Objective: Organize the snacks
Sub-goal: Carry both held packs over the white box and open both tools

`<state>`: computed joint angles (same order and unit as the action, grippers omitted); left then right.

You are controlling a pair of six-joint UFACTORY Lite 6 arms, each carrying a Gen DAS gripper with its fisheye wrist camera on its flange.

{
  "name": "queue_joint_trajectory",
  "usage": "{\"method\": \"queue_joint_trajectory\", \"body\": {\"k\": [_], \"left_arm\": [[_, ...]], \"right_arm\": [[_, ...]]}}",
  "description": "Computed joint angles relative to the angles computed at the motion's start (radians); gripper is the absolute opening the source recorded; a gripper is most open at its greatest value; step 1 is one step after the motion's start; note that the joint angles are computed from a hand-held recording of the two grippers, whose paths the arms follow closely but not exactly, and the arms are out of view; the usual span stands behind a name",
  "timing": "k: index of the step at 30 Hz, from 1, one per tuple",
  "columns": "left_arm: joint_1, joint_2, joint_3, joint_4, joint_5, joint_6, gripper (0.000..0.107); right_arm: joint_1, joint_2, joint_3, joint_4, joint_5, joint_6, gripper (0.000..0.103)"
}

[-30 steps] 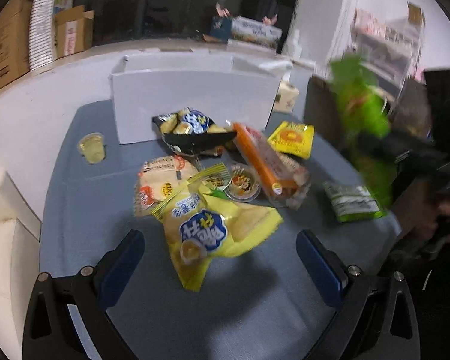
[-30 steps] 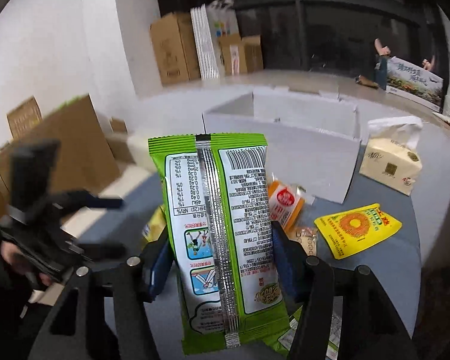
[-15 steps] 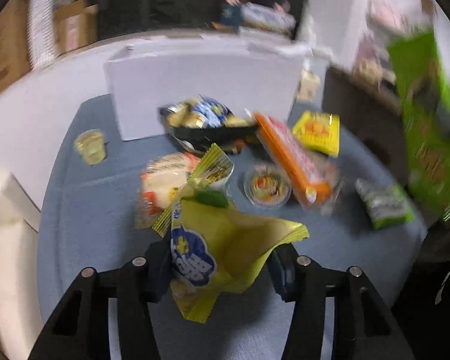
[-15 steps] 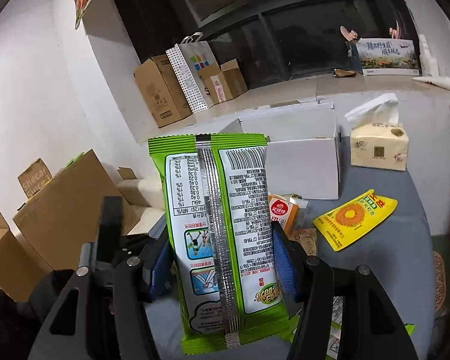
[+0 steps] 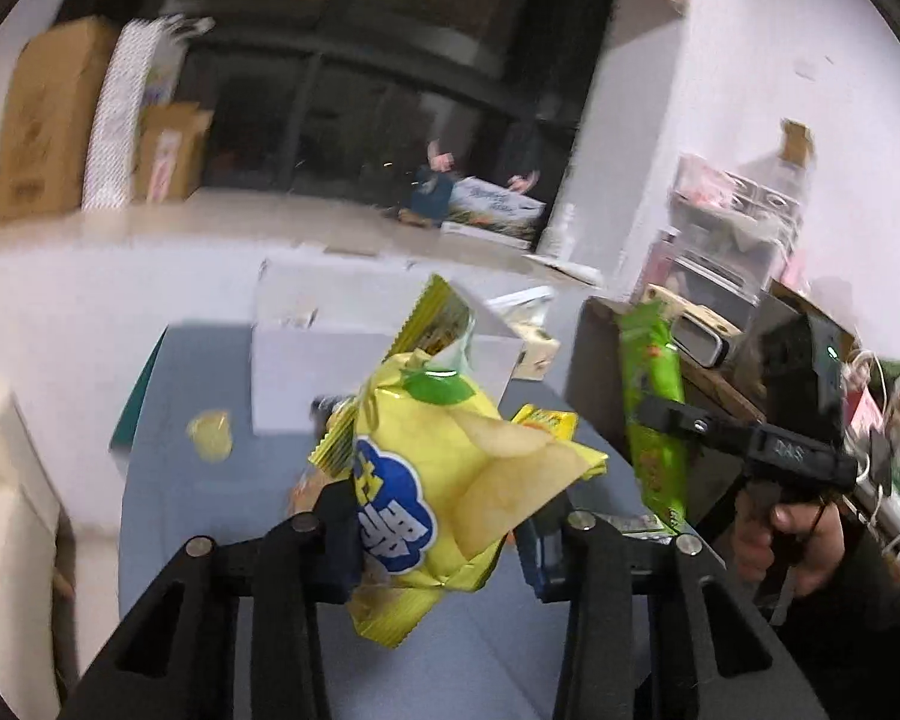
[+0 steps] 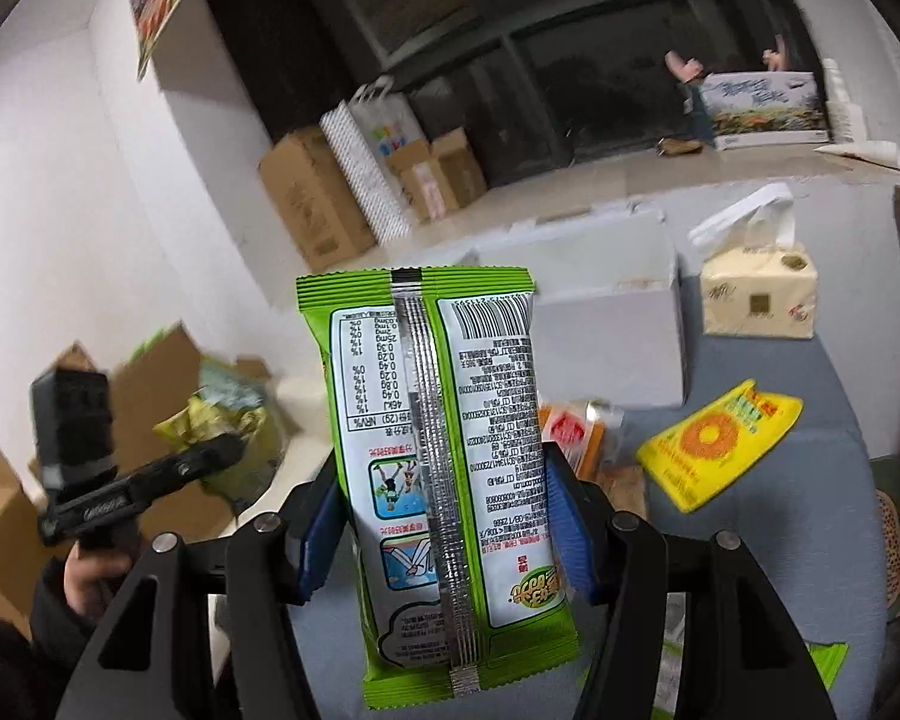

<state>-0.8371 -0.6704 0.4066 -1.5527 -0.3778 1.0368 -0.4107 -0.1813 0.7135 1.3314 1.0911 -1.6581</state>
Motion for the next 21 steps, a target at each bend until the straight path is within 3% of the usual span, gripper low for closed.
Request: {"method": "queue_joint_trajectory", "body": {"k": [4,8,12,16,21], "left_arm": [[0.113,0.133,0.164,0.028,0.099,0.084,0.040],[0.245,0.350,0.418,-0.236,0.184,0.481,0.039],[0.391,0.705,0.784,-0.582,0.259,0.900,0.039],[0.441,1.044,1.172,-0.978,0.195,1.318,0.039],[0.484,1.394,1.666,-1.400,-0.026,1.773,0.044]], "right_arm": [[0.046,0.059,0.103,0.024,-0.048,0.070,0.065],[0.118,0.164,0.277,0.044,-0.129,0.152,0.065],[0.254,0.359,0.593,-0.050,-0.291,0.343,0.065],[0.376,0.641,1.010,-0.308,-0.396,0.650,0.065],[0.453,0.993,1.533,-0.629,-0.369,1.009,0.065]]}}
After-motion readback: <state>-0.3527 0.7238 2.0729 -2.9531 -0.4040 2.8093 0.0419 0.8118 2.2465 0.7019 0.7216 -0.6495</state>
